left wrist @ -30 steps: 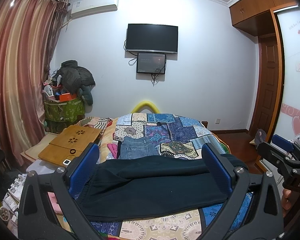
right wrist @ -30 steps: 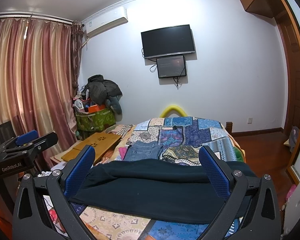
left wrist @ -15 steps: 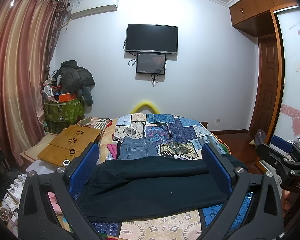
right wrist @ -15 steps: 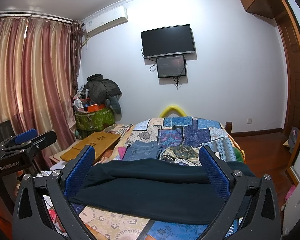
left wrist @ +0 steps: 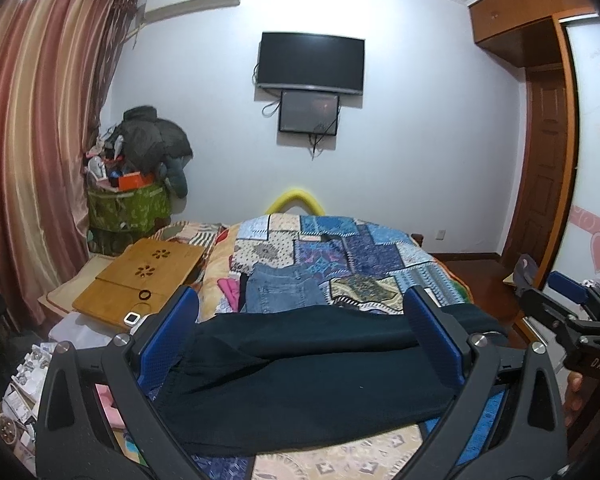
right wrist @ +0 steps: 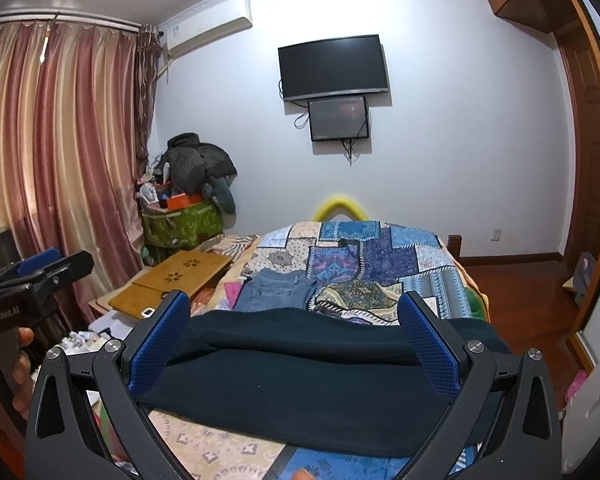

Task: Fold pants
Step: 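Grasp the waistband of the dark teal pants with both grippers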

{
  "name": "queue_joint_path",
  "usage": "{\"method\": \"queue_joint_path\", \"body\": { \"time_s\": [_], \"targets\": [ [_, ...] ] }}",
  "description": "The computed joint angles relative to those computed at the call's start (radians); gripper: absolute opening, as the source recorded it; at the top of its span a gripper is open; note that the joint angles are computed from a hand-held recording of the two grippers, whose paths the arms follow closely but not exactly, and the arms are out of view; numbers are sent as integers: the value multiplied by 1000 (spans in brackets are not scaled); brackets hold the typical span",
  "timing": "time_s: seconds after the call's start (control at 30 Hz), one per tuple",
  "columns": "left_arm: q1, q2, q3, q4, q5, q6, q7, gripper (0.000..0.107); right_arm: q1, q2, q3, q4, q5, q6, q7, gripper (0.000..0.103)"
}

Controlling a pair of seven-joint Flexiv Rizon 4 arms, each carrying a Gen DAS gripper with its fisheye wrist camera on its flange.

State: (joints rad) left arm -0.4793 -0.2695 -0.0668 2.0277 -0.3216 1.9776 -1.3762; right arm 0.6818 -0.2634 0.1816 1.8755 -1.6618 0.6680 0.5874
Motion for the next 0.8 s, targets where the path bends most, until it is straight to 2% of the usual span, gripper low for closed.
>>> {"method": "queue_joint_path", "body": {
  "time_s": [0.07, 0.2, 0.27, 0.4, 0.5, 0.63, 0.73, 0.8],
  "targets": [
    [19, -33, 5, -45, -4, -38, 7, 103, -6, -15, -8, -10, 10, 3, -13, 103],
    [-46, -130, 128, -177, -73, -136, 55, 103, -37, -56, -35, -43, 24, 73, -49, 103],
    [-28, -172, 141, -241, -64, -199, 47, 103, -59, -80, -53, -61, 28, 130, -64, 103],
    [-59, -307, 273, -438, -51, -391, -1, 103, -95, -135, -86, -100, 63, 230, -130, 103],
    [-53, -410, 340, -586, -17, -532, -54, 103, -111, -175, -110, -132, 100, 289, -205, 103],
    [-16, -540, 380, -765, 41, -678, -97, 103, -130, -232, -141, -177, 167, 373, -326, 103],
    [35, -644, 364, -921, 62, -817, -111, 103, -141, -281, -163, -215, 247, 443, -429, 102],
    [68, -721, 361, -1050, 76, -941, -130, 103, -152, -316, -179, -241, 304, 496, -495, 100]
  ]
}}
